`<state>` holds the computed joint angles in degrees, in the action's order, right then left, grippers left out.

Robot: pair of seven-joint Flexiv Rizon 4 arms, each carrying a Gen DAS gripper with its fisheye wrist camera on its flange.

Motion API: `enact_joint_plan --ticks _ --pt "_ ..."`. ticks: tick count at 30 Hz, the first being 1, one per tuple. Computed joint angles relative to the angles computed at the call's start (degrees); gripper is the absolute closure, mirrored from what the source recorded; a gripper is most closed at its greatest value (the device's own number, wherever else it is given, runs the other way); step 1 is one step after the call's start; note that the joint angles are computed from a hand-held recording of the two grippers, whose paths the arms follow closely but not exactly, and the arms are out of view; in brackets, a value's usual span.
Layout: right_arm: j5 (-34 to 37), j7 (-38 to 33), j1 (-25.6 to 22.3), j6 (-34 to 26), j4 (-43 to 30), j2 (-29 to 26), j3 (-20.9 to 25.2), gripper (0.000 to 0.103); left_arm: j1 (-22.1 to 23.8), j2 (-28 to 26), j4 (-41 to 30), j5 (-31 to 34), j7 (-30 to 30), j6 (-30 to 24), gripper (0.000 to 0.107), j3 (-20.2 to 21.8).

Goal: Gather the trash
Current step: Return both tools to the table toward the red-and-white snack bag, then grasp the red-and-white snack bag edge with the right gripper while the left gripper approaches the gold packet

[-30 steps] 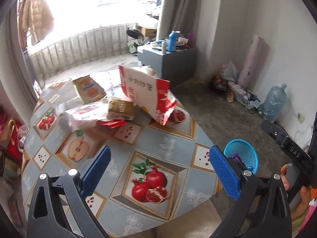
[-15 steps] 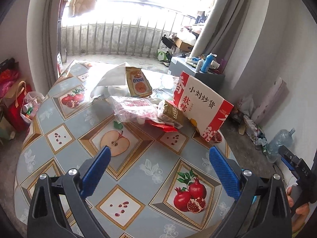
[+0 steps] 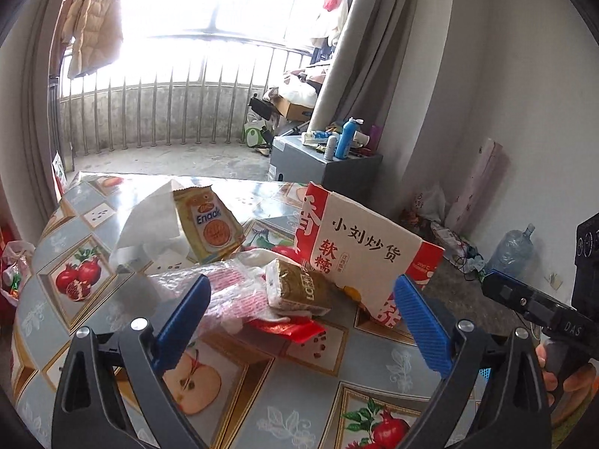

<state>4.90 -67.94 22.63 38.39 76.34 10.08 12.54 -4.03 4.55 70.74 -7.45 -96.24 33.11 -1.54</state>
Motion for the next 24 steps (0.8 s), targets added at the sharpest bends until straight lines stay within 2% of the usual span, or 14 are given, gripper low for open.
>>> enact_joint_plan --ticks 8,11,17,18,22,24 --pt "4.30 -3.43 0.65 -2.82 -3.66 -3.96 -1.09 0.046 1.37 -8.24 -4.99 -3.60 -1.90 -4.98 0.047 0.24" --pt "5.84 -4.47 0.47 -4.27 -4.52 -4.78 -1.24 0.055 1.70 -11.22 -7.81 -4.27 -2.50 -8.26 0.054 0.09" --pt "9.38 -5.62 -0.08 -6.36 -5.50 -5.29 -1.47 0.071 1.58 -16.34 -14.69 -2.00 -4.16 -16.70 0.060 0.16" --pt "9.87 -5.69 -0.14 -6.67 -5.62 -5.30 -1.48 0.073 1.61 -16.66 -15.03 -2.24 -4.24 -17.46 0.061 0.19" --pt "12.99 -6.15 -0.23 -8.77 -6.92 -5.80 -1.79 0.094 1.53 -17.03 -15.51 -2.55 -4.09 -18.27 0.065 0.32" --pt "14.72 -6.83 -0.30 -9.84 -7.74 -6.27 -1.94 0.097 1.61 -17.40 -16.08 -3.18 -4.47 -18.89 0.069 0.24"
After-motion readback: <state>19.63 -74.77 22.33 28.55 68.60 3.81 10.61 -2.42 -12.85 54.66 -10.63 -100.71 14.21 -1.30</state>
